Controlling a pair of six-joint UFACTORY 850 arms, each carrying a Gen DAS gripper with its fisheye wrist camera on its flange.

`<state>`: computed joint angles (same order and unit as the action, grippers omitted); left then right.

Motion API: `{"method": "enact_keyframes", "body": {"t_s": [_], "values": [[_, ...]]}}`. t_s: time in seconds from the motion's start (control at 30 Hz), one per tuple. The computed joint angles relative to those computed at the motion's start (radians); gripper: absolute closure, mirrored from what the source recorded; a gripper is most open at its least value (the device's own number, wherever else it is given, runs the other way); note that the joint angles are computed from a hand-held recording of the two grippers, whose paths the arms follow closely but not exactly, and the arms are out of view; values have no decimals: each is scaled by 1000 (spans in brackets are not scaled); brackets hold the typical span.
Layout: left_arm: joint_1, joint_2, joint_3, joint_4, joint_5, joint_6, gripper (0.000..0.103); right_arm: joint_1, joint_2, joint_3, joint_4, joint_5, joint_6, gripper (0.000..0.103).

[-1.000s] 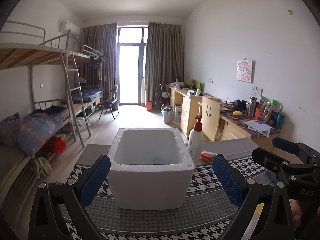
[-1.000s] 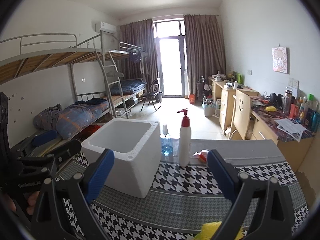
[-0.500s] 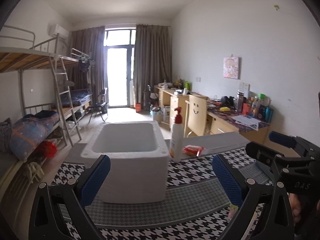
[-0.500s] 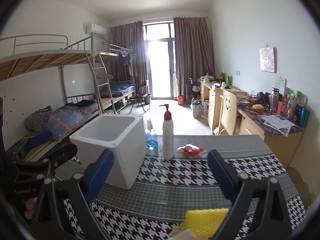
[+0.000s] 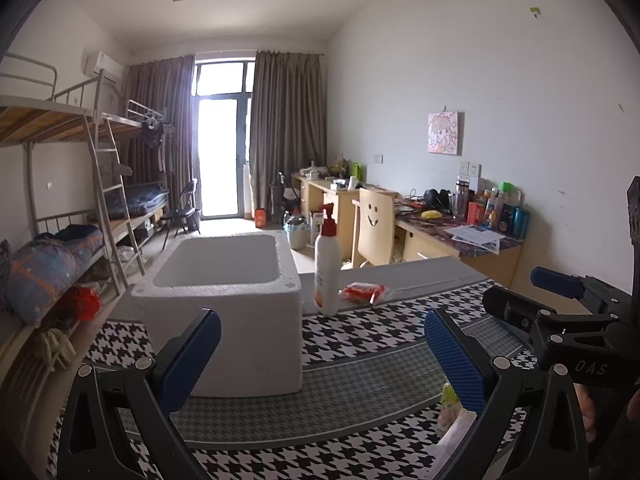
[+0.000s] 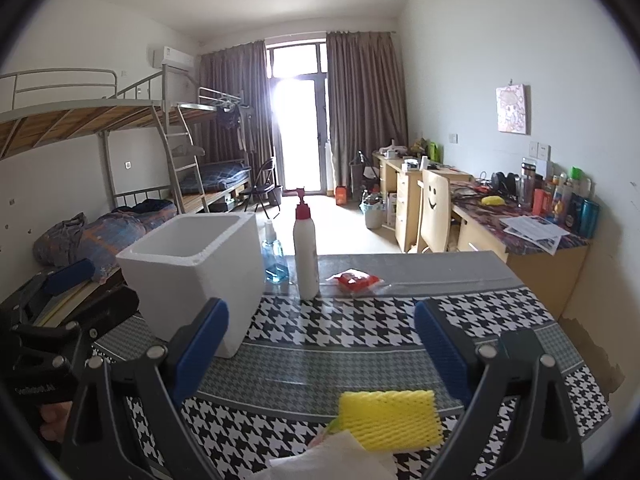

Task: Organize soft objects
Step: 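Move both tools toward the yellow sponge and white tissue on the table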

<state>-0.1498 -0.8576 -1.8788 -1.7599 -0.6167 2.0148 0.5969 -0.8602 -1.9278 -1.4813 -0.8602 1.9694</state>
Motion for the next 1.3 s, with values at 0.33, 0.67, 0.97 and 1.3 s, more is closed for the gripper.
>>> {"method": "enact_keyframes", "body": {"t_s": [0.33, 0.67, 0.97, 1.3], "values": [[-10, 9, 41, 62, -18, -16, 1, 1, 30, 81, 4, -26, 84, 7], [-22, 11, 61, 125, -19, -48, 1, 7, 51, 130, 36, -61, 82, 7], [-43, 17, 97, 206, 10, -77, 1, 11, 68, 175, 66, -81, 78, 7], [-53, 24, 124, 303, -3, -113, 1, 15, 82, 217, 119, -93, 83, 7]]}}
